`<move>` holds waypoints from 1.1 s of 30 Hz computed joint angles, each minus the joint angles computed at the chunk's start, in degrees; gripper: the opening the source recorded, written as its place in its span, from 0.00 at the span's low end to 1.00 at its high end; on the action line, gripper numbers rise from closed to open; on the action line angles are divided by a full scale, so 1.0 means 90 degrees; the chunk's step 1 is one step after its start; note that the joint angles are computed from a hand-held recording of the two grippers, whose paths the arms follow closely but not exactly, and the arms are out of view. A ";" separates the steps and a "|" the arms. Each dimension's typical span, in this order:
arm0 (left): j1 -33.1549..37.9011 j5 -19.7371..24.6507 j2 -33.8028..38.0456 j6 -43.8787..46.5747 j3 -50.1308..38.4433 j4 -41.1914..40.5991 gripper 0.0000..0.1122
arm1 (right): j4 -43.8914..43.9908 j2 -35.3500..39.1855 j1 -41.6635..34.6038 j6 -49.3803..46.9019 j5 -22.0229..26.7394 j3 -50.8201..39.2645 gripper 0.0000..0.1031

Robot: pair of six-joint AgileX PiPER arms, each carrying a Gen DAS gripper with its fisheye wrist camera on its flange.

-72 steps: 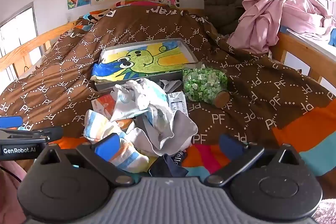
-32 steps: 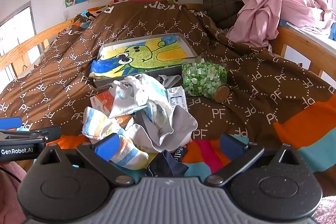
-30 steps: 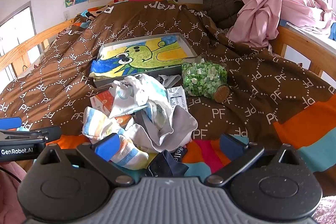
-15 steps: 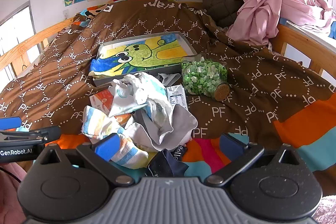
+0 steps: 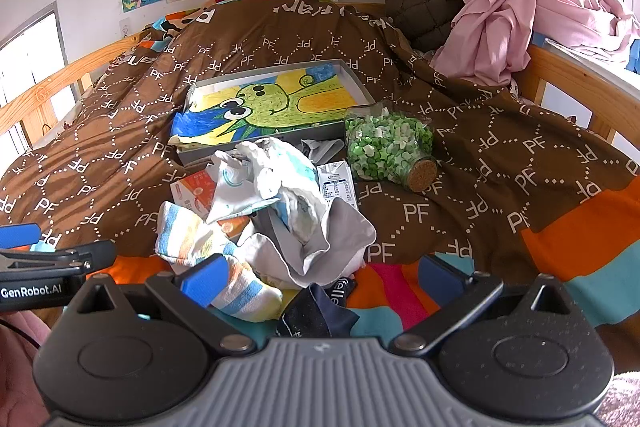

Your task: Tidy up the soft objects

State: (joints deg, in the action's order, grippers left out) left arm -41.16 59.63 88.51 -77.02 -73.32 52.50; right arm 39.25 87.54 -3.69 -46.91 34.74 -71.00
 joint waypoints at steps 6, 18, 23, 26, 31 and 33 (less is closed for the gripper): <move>0.0001 0.0000 0.0000 0.0008 -0.0003 -0.0005 0.91 | -0.0011 0.0006 -0.0007 0.0013 0.0011 -0.0016 1.00; 0.0006 0.0002 0.0006 0.0019 -0.0013 -0.0014 0.91 | -0.0019 0.0007 0.0012 0.0038 -0.0024 0.0021 1.00; 0.0006 0.0012 0.0004 0.0034 -0.0024 -0.0022 0.91 | -0.0075 0.0005 0.0019 0.0112 -0.0017 0.0002 1.00; 0.0032 0.0000 0.0007 0.0083 -0.0024 -0.0109 0.91 | -0.0386 0.0132 0.0007 0.0646 0.0177 -0.0205 1.00; 0.0515 -0.0345 0.0060 0.1011 -0.0251 -0.1071 0.91 | -0.0037 0.0915 -0.0486 0.1059 0.1525 -0.1240 1.00; 0.0787 -0.0503 0.0113 0.1635 -0.0455 -0.1570 0.91 | -0.0066 0.1211 -0.0566 0.1248 0.1912 -0.1635 1.00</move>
State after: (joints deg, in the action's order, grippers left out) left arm -34.08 55.11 89.52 -62.30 -77.41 38.36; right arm 38.65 98.43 -8.78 -35.68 51.95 -85.72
